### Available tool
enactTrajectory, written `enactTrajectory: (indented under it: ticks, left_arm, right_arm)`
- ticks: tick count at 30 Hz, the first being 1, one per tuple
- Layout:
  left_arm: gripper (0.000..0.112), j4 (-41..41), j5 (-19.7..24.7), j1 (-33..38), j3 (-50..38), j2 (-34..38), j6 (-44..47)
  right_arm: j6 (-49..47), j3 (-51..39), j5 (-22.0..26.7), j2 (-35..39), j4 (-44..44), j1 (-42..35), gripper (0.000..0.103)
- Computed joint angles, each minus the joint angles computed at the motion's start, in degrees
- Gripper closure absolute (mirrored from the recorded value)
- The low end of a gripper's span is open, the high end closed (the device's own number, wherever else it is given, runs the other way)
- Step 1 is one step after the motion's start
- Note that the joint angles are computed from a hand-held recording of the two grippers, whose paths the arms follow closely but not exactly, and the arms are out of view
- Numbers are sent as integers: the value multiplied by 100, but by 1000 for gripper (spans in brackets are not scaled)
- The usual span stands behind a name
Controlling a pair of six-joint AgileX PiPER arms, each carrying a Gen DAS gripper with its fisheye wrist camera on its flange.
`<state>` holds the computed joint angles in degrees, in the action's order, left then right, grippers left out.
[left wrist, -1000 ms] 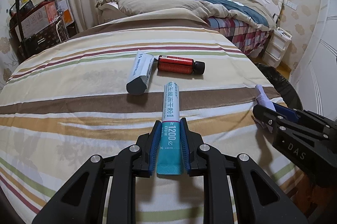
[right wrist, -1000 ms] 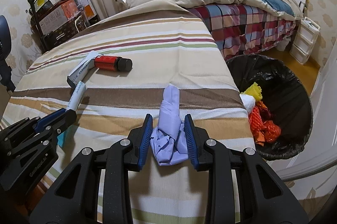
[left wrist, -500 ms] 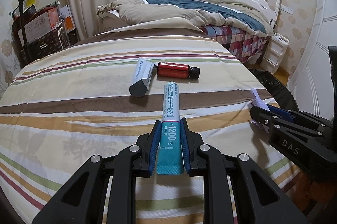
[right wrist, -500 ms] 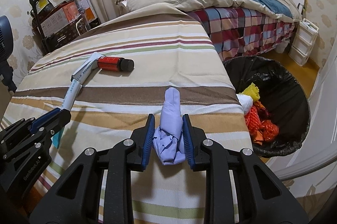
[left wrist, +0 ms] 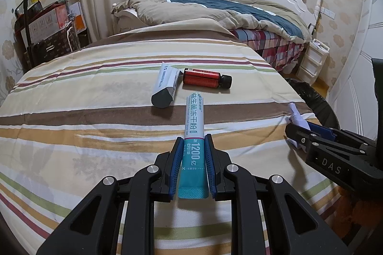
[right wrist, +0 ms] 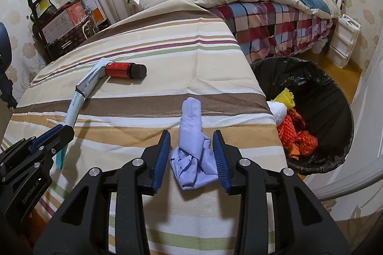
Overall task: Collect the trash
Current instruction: 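Carry the lavender cloth and toothpaste tube over the black bin with both tools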
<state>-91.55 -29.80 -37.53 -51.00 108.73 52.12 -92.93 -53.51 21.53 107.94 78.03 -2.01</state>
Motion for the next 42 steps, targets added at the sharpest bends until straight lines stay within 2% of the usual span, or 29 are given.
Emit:
enactTrajectory:
  ticks: [4,8,10,12,25,33,40,41,42]
  left_arm:
    - [91,57,27,32,21,-5,-41]
    - [91,64,29,35,24,-7,-45]
    - [91,78,33,40,30,-12,-56]
    - [91,92,37,40,27,-3,-77]
    - [91,263,30,8,48,-80,-206]
    - [91,57,-58,-108,-312,-69,224]
    - [91,-316,-55,-255,-1062,210,964]
    - [91,-330,-43,-258,-1138,248,1021]
    - [91,-408,-24,-264,-1301,327,1166]
  right_arm:
    - [131,-11,-30,-30,-90,37,61]
    - [197,7,-46,-57,-119,22,61]
    - [121,63,-117,-97,-83,59,62]
    - [58,107,-151,-133,-88,77,69]
    - [-618,389,-256,-354,557,112,69]
    - [-672,359,-103,-564,634,-147,69]
    - [-582,78,-21,-585,598,-592,69]
    - [-545,-4,-8,-555,570,-680,78]
    - [-446,-93,5,-518,472,-744,77]
